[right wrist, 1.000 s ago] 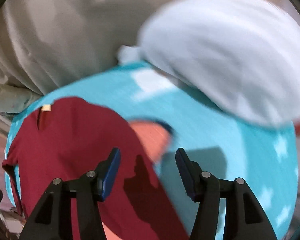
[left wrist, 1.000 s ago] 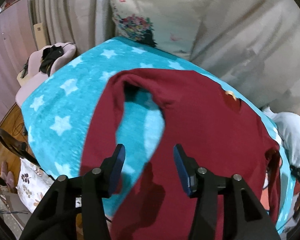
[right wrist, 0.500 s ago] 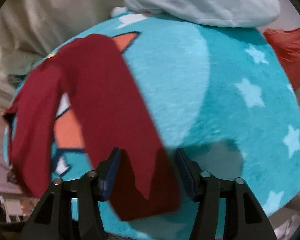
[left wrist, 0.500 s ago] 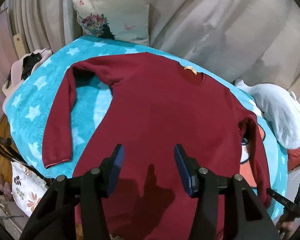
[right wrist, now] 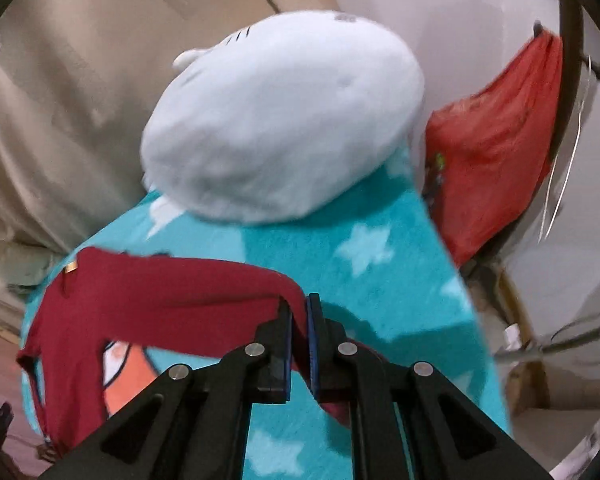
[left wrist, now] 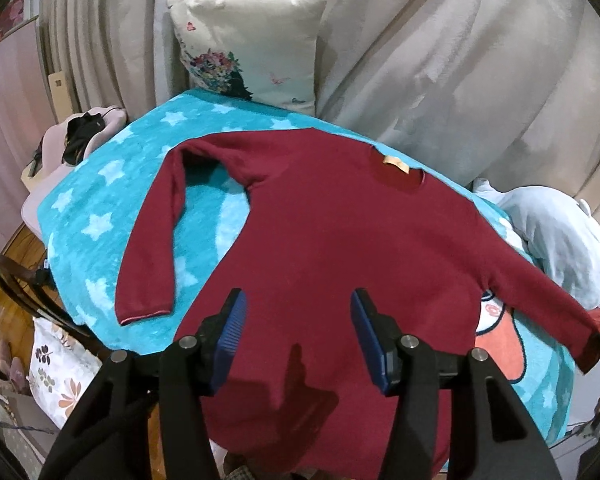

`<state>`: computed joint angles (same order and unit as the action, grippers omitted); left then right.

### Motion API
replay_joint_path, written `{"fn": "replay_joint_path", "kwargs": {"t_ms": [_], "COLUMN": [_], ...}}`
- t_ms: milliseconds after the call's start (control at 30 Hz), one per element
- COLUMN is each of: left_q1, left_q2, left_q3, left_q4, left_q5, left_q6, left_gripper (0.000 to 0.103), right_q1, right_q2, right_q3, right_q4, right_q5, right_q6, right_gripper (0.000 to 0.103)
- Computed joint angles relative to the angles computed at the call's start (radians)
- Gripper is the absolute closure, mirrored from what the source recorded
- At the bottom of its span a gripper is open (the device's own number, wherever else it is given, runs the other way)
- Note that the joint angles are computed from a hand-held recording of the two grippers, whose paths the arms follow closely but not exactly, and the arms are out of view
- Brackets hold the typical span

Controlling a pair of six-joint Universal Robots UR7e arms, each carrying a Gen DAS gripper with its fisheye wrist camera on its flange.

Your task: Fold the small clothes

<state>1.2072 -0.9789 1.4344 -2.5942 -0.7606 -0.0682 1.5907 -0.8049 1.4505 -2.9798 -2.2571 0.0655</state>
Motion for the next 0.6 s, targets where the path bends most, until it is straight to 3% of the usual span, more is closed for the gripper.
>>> {"fn": "replay_joint_path", "kwargs": {"t_ms": [167, 267, 333, 400, 500, 533, 600], "left_q1": [0.007, 0.011, 0.012, 0.014, 0.018, 0.02, 0.024], "left_q2": [-0.006, -0.003, -0.003, 0.0, 0.007, 0.01, 0.022], "left_q3": [0.003, -0.005, -0.007, -0.011, -0.022, -0.029, -0.047], "left_q4": [0.013, 0.03, 0.031, 0.034, 0.051, 0.06, 0.078], "left_q5": [0.006, 0.005, 0.005, 0.008, 0.007, 0.002, -0.01], "left_q6": [-0.015, -0.021, -0.013, -0.006, -0.017, -0.023, -0.033], "left_gripper": [0.05, 0.05, 0.05, 0.05, 0.05, 0.05, 0.05], "right_q1": [0.013, -0.002, -0.023, -0.036, -0.048, -0.056, -0.088], "right_q2": [0.095, 0.117, 0.125, 0.1, 0.014, -0.024, -0.093], "right_q3": [-0.154, -0.174, -0.196, -0.164, -0.02, 0.047, 0.177], "right_q4": [0.092, 0.094, 0.142, 0.129, -0.013, -0.079, -0.18], "right_q5": [-0.057, -0.107, -0.14, -0.166, -0.114, -0.059, 0.138], "right_q6": [-0.041, -0.061, -0.006, 0.055, 0.122, 0.147, 0.227], "right_gripper": [0.096, 0.093, 0.073, 0.067, 0.052, 0.052, 0.052]}}
